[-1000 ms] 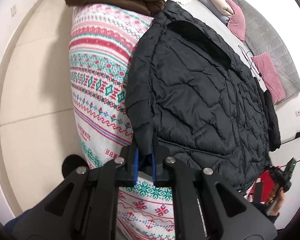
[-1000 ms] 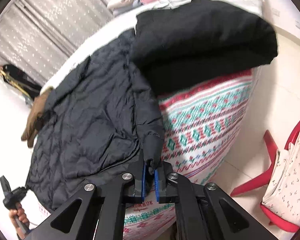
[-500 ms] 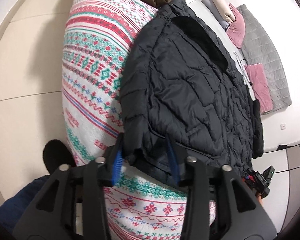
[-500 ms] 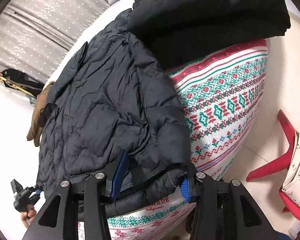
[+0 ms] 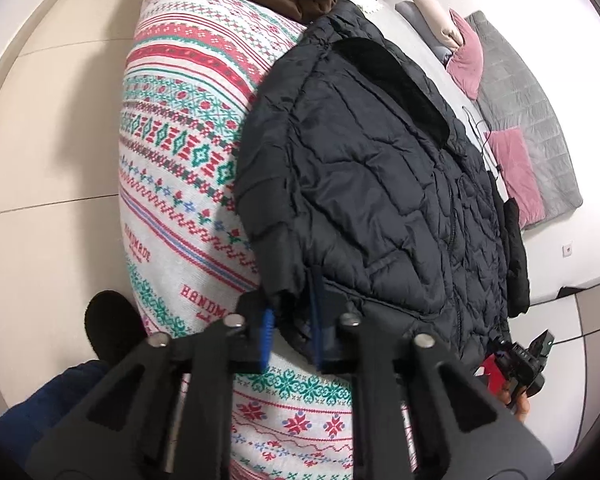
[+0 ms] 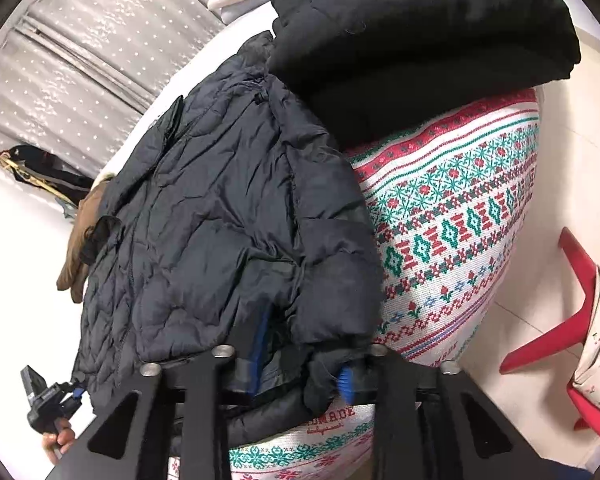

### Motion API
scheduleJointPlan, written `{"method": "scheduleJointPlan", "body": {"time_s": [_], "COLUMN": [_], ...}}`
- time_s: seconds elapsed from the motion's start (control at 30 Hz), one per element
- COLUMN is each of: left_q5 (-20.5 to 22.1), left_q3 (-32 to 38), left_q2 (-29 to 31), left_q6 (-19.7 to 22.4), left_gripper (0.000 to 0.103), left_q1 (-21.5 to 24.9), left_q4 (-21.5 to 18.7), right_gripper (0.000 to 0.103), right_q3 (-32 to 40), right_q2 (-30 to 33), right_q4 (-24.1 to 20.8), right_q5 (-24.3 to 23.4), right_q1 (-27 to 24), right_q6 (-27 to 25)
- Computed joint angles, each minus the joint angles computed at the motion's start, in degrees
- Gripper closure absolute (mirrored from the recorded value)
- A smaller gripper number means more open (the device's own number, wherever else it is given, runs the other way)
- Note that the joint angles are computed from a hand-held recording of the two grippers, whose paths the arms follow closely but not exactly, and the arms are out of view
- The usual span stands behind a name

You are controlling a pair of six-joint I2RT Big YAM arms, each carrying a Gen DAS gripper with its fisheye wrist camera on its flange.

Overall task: Fold large clothes
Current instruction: 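Hold the jacket hem with both tools and lift it toward the collar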

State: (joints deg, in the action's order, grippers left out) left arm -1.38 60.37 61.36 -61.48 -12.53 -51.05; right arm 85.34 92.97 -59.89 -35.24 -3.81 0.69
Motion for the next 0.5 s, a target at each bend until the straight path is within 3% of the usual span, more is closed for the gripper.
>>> {"method": "scheduleJointPlan", "body": {"time_s": [0.1,0.33,0.5], "left_q5": [-1.5,-4.7,-3.9], "left_q3": [0.1,1.4,1.1], "left_q2": [-0.4,-0.1,-0.6], "left_q6": [0.0,1.0,1.4], "left_gripper": [0.093,0.096,0.095], "left_q1": [-0.3,-1.7,-1.5], "left_q4": [-0.3,-2.4,-0.9], "right_gripper": [0.093,0.094,0.086], "right_q3": [-0.3,-1.1,-0.4], "right_q2": [-0.3,-1.7,-0.6], "right_q4": [0.8,2.1,-0.3], "right_q5": [-0.7,-0.1,1.8], "right_q1": [-0.2,0.1,0.9], "right_q6": [0.2,-0.9,-1.9]}}
